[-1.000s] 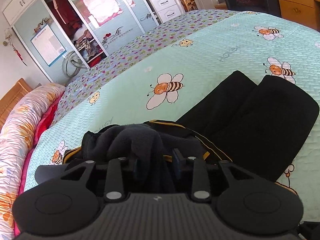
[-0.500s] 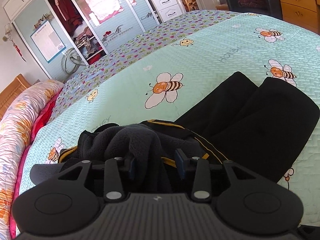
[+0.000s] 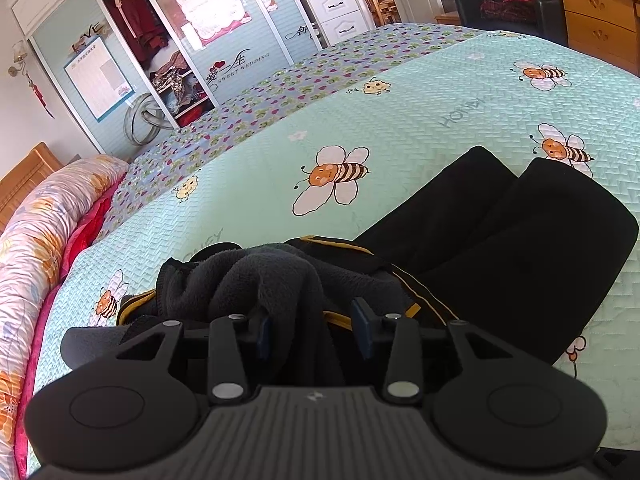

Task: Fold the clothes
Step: 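Lower the jacket with the left gripper while the right gripper approaches its zipper edge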

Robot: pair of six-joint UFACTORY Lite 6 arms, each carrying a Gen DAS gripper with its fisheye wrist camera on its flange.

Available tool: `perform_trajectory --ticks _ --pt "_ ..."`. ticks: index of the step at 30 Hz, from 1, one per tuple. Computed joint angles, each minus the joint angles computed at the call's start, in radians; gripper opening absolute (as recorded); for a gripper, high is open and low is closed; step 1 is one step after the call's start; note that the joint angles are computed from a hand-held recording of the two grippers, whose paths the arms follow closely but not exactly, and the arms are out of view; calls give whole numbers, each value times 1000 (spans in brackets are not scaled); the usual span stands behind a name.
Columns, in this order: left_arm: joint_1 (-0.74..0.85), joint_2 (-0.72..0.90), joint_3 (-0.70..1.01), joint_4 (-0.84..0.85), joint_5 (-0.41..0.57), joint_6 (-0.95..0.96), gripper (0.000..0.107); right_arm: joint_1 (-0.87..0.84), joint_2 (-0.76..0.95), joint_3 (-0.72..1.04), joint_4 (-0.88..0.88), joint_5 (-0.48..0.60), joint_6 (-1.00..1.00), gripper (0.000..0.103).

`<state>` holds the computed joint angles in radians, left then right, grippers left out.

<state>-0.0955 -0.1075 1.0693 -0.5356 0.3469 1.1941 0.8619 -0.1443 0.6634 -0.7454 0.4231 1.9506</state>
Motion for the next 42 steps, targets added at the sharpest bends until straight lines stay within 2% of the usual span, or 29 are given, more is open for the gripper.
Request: perform_trajectory --ticks 12,16,20,24,27,29,31,36,39,42 --pt "39 -22 -14 -75 34 68 55 18 14 21 5 21 -2 69" --pt "98 -62 -50 -180 74 181 59 25 18 31 7 30 -8 69" --pt "282 -138 -128 -401 203 450 65 43 4 35 -22 55 27 69" --pt "599 -142 -150 -521 434 665 67 49 -10 25 -62 50 76 69" --pt "848 -53 -84 -532 615 737 68 58 -32 14 -172 19 171 69" --pt "968 35 -14 -527 675 737 68 59 -42 21 -272 2 236 69" --pt "1042 141 80 -515 695 694 68 68 -18 64 -341 18 277 71" --pt "1061 369 296 -472 625 510 69 75 65 214 -492 60 340 73" --pt "1040 467 389 -452 668 435 69 97 131 310 -589 117 375 76" --pt "995 532 431 -453 708 367 69 77 259 446 -535 90 242 81"
